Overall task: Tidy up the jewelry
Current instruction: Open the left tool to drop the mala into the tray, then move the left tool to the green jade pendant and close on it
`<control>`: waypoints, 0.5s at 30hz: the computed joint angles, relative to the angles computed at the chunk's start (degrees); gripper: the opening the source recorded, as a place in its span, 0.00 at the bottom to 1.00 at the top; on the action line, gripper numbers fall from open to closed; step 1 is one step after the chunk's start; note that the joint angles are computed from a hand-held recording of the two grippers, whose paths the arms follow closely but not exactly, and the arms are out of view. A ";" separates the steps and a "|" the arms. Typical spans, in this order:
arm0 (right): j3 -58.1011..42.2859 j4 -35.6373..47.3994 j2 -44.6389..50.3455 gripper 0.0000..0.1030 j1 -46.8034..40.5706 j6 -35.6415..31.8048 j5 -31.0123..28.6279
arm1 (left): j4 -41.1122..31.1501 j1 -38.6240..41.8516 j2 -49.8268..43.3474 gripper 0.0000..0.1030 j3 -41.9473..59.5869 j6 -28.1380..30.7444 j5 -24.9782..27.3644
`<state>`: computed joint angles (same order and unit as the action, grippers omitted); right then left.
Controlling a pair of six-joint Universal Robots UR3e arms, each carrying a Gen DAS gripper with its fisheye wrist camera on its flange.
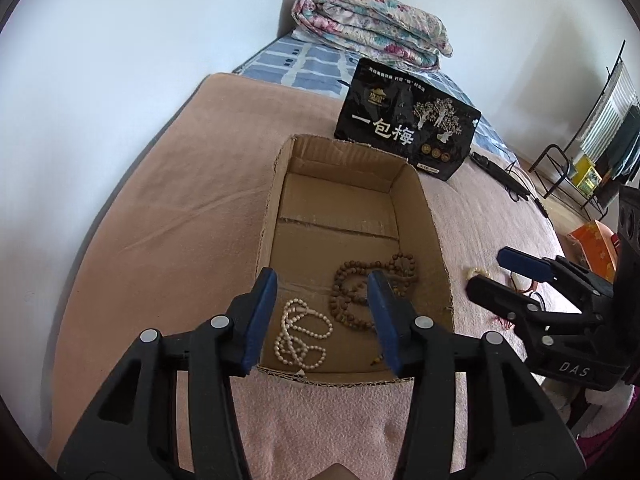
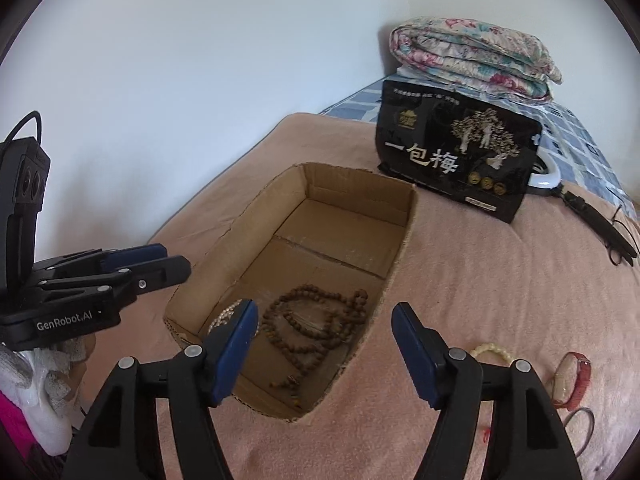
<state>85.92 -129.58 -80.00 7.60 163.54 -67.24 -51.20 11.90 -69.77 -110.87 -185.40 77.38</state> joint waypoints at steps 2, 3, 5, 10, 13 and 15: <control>0.85 0.34 -1.37 0.70 -1.02 0.08 0.05 | -0.11 -0.34 0.51 0.46 0.11 -0.38 0.27; 1.39 0.55 -2.21 0.70 -1.60 0.00 0.11 | -0.13 -0.54 0.67 0.46 0.21 -0.47 0.50; 2.44 0.68 -3.70 0.70 -2.50 -0.25 -0.03 | 0.21 -1.74 0.99 0.46 0.48 -0.90 1.43; 4.93 0.94 -7.10 0.70 -4.90 -1.37 0.28 | 1.23 -6.16 1.82 0.46 1.55 -2.21 5.27; 6.61 1.46 -9.66 0.71 -6.51 -2.53 0.56 | 2.13 -9.77 2.12 0.46 2.43 -2.99 8.01; 8.18 1.82 -11.87 0.73 -7.92 -3.50 0.88 | 2.75 -12.47 1.80 0.46 3.34 -3.63 10.01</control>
